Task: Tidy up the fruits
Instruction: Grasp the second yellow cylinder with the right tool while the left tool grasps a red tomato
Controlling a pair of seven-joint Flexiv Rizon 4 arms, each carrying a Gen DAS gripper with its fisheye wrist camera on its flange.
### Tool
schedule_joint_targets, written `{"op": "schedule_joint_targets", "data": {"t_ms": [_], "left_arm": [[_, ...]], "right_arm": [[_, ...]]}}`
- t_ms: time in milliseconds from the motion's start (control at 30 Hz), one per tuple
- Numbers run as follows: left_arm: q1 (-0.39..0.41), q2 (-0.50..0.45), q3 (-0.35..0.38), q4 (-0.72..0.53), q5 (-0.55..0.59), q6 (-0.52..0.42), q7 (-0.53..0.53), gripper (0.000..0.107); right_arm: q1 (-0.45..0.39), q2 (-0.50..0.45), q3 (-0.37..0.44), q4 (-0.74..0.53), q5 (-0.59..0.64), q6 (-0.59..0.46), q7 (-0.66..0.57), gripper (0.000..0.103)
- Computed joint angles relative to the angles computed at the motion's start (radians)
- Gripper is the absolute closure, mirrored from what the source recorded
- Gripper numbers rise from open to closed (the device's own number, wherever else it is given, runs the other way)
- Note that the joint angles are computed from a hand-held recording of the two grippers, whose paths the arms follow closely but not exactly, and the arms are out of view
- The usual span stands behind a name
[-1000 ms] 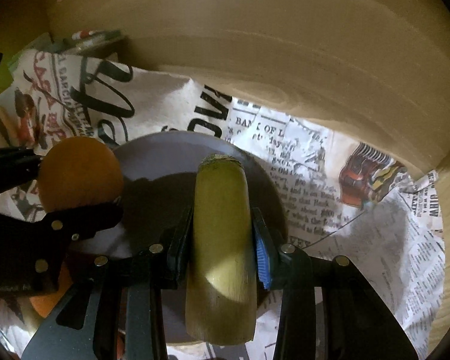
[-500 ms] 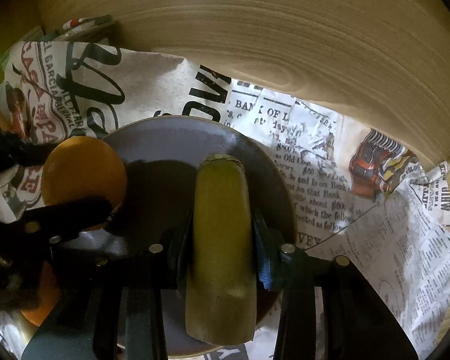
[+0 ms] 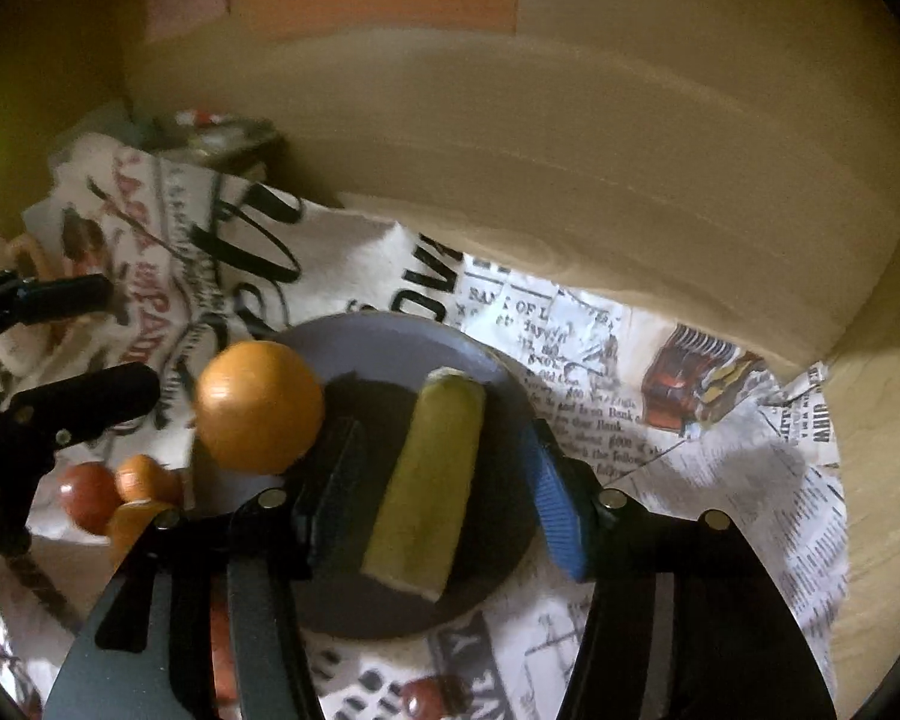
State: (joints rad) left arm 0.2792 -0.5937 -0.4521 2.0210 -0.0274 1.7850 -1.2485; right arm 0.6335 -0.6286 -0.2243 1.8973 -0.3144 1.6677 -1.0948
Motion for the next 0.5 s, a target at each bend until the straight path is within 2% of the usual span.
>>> {"op": "schedule_joint_targets", "data": {"t_ms": [67,133,233,333,500], "left_arm": [[0.036,0.02,-0.023,0.043,0.016,0.032,-0.011,0.021],[0.05,0.038,-0.02,0.077,0.036,0.065,-0.029,0.02],[0.061,0.068,0.004,0.13,0.084,0.121,-0.063,0.018],[0.082,0.092,0.022,0.183,0.147,0.173,-0.103,0.015],[0.163,0.113,0.003,0.256,0.26,0.211,-0.175,0.012]], "right_arm": [[0.043,0.027,-0.043,0.042,0.007,0.036,-0.001,0.051],[0.115,0.05,-0.11,0.091,0.03,0.076,-0.01,0.05],[0.182,0.059,-0.159,0.129,0.084,0.117,-0.039,0.049],[0.195,0.086,-0.139,0.17,0.139,0.151,-0.067,0.046],[0.286,0.114,-0.175,0.236,0.247,0.18,-0.111,0.046]]}}
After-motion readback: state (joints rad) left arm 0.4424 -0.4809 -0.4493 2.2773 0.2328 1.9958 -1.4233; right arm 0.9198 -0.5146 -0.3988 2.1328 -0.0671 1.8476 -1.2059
